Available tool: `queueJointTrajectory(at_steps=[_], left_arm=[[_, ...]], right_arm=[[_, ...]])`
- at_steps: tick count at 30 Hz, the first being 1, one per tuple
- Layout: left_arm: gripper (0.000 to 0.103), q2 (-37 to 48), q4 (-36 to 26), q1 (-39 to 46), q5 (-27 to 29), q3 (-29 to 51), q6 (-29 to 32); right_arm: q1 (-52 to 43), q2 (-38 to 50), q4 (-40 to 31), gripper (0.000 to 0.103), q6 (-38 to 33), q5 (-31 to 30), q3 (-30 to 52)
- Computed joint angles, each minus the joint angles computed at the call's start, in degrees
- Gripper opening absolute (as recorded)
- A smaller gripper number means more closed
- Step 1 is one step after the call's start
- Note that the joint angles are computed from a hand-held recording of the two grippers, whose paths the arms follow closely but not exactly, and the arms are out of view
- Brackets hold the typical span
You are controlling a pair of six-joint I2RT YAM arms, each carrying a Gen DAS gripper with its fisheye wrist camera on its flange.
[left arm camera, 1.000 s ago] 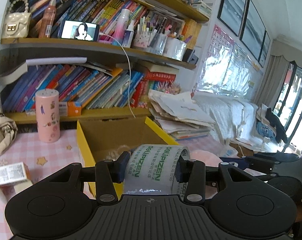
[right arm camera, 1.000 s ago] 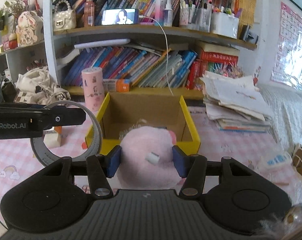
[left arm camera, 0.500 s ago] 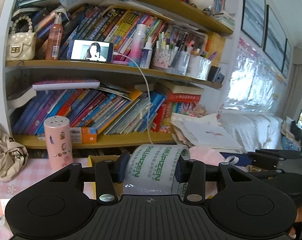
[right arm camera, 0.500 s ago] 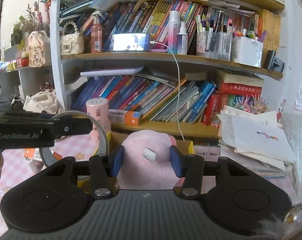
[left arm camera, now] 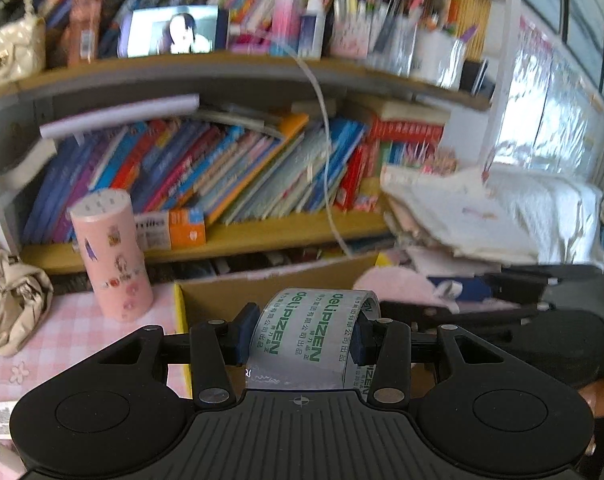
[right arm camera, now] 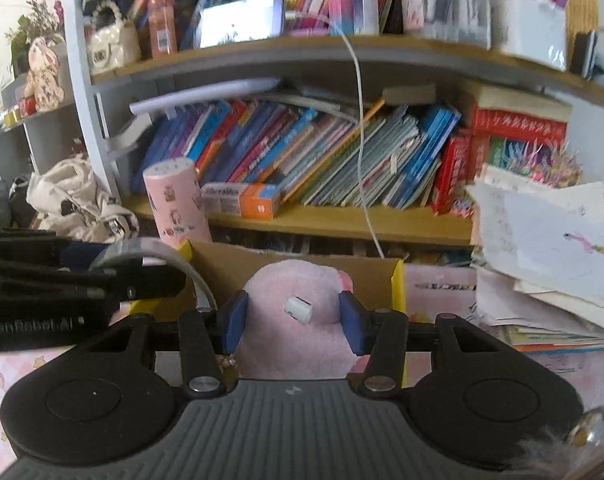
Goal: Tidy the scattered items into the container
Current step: 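Lower the tape roll and pig into the yellow box and open both tools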
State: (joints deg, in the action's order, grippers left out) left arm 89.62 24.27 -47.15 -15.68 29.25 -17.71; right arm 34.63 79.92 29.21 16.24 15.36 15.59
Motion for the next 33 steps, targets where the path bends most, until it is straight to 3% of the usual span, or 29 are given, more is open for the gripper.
queueJointTrajectory(at_steps=[10,26,28,31,33], left_arm=[[0.043,10.6,-1.8,2.7,1.7,5.8,0.7],[0.046,16.0,-6.2,3.5,1.6,10.4,2.5],[0.05,16.0,-6.5,3.5,1.2,10.6,2.5],[0.067,15.3,-5.5,2.9,-0.2,9.9,2.8],[0.069,14.5,-4.6,2.4,-1.2,9.3,3.3]], right_arm=[[-8.3,15.3,4.6,0.047,-4.5,-10.4,8.1],[-9.1,24.5,2.3,0.041,-8.0,-15.9,18.5],[-9.1,24.5,2.2,0.041,-7.8,-16.1,18.6],[-9.0,23.9,2.4,0.041,-7.4,-15.7,18.1],[-8.9,23.2,2.6,0.041,-7.1,-15.3,17.6]])
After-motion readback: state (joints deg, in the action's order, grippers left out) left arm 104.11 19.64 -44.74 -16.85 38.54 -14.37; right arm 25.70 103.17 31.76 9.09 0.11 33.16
